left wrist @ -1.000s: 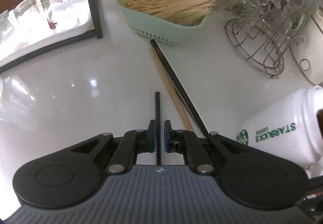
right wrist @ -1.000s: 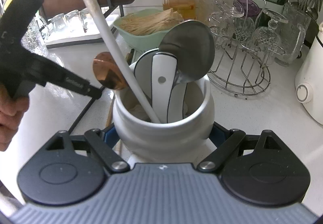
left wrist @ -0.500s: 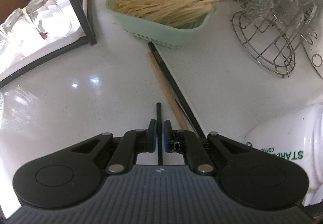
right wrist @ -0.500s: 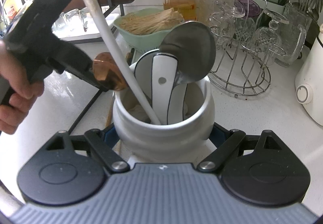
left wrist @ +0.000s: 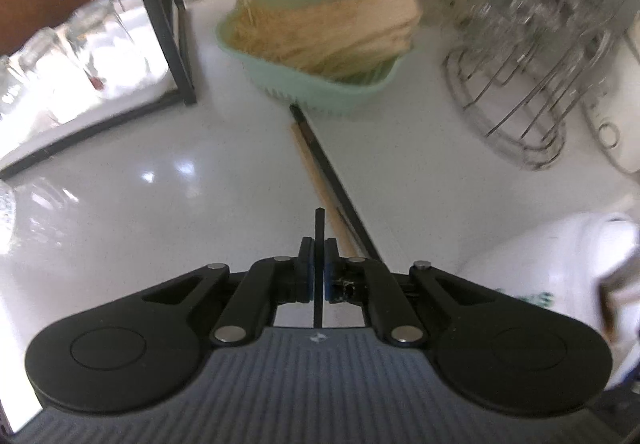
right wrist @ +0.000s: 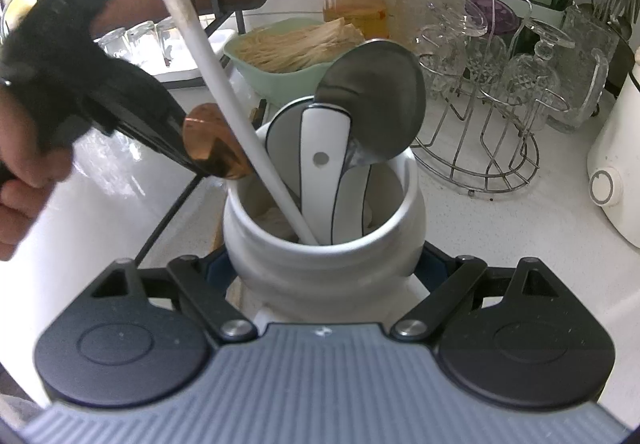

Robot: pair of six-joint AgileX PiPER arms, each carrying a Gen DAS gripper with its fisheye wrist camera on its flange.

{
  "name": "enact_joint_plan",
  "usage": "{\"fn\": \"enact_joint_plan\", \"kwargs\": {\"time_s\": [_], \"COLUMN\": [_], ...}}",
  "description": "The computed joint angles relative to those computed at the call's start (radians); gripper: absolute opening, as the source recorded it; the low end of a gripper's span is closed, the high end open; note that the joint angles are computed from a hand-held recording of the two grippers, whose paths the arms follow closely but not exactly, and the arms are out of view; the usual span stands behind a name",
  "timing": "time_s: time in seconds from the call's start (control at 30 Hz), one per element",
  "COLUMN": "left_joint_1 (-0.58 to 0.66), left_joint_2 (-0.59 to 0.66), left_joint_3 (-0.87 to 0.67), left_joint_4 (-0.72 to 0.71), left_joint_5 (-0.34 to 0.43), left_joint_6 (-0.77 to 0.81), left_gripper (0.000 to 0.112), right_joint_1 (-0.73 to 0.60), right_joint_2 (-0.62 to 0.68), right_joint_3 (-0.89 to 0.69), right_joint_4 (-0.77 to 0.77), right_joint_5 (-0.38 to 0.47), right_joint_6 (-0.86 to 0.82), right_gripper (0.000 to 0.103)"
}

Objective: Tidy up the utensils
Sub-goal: 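Lift the dark chopstick and carry it toward the mug with the left gripper, then lower the dark chopstick into the mug and open the left gripper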

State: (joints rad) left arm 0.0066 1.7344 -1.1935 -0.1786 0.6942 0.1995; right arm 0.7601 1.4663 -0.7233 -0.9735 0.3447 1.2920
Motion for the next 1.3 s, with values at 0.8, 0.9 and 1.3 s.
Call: {"fn": "enact_joint_plan", "kwargs": {"time_s": [0.8,0.9,1.3], "left_joint_1": [0.034,0.024,0.085], "left_joint_2": [-0.597,-0.644,-0.709], "left_joint_3": [0.215,0.219,0.165], "left_joint_4": [-0.261,-0.263,-0.343], "left_joint_5": [0.149,0.162,0.264], "left_joint_6": [0.175,0.184,0.277], "left_gripper": [0.005,0.005,0.005], "right_joint_1": [-0.011,-0.007,-0.018], "right_joint_2": [0.013,0.015,0.008], "right_joint_3": [0.000,0.002,0.019], "right_joint_4": [-0.067,-0.091,-0.155], "right_joint_5": [-0.034,-0.034,-0.063], "right_joint_6": [0.038,0.068,0.111], "right_gripper": [0.092,0.091,0.091]}}
